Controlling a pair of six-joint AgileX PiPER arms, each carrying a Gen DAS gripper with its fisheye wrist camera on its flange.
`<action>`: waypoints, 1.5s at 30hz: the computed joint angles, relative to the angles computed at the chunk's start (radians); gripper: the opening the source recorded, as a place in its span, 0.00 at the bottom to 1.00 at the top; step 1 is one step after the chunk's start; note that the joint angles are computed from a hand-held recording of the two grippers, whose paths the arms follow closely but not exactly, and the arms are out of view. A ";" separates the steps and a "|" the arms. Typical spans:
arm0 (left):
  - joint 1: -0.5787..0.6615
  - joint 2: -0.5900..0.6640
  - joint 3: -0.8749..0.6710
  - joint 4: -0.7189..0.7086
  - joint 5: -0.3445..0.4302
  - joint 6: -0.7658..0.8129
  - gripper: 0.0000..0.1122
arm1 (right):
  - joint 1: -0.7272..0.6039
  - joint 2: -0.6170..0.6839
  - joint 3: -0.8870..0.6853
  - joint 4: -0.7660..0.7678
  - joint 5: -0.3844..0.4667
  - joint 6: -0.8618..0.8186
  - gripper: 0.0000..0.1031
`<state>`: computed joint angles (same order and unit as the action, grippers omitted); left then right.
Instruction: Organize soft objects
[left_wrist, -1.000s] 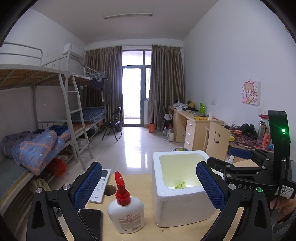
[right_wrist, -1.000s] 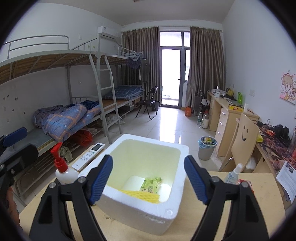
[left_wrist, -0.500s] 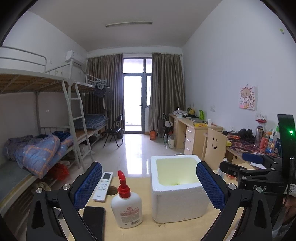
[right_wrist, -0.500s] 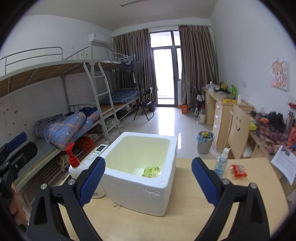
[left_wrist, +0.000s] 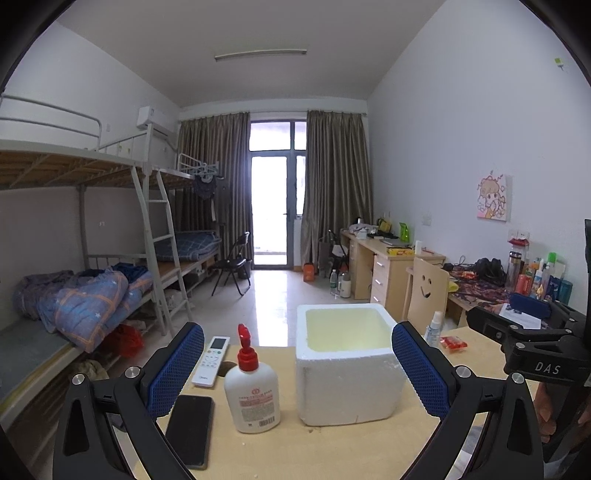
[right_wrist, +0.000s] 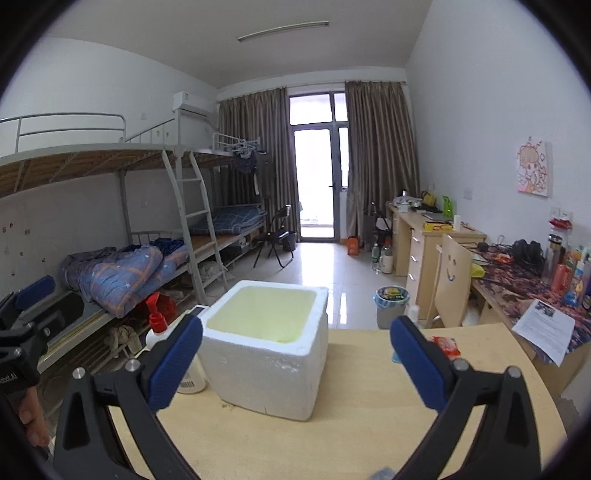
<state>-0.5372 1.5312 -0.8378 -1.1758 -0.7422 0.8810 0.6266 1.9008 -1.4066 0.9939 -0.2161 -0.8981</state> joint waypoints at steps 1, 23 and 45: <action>-0.011 -0.004 0.005 -0.008 -0.008 0.003 0.91 | 0.003 -0.010 0.017 -0.023 -0.010 0.021 1.00; -0.273 -0.026 0.172 -0.051 -0.253 -0.131 0.91 | 0.093 -0.244 0.529 -0.453 -0.399 0.442 1.00; -0.389 0.022 0.242 -0.093 -0.365 -0.254 0.91 | 0.045 -0.220 0.713 -0.650 -0.553 0.797 1.00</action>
<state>-0.9262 1.5529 -0.5961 -1.2687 -1.1074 0.6268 0.6717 1.6810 -0.6935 0.3441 -0.7689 -0.1012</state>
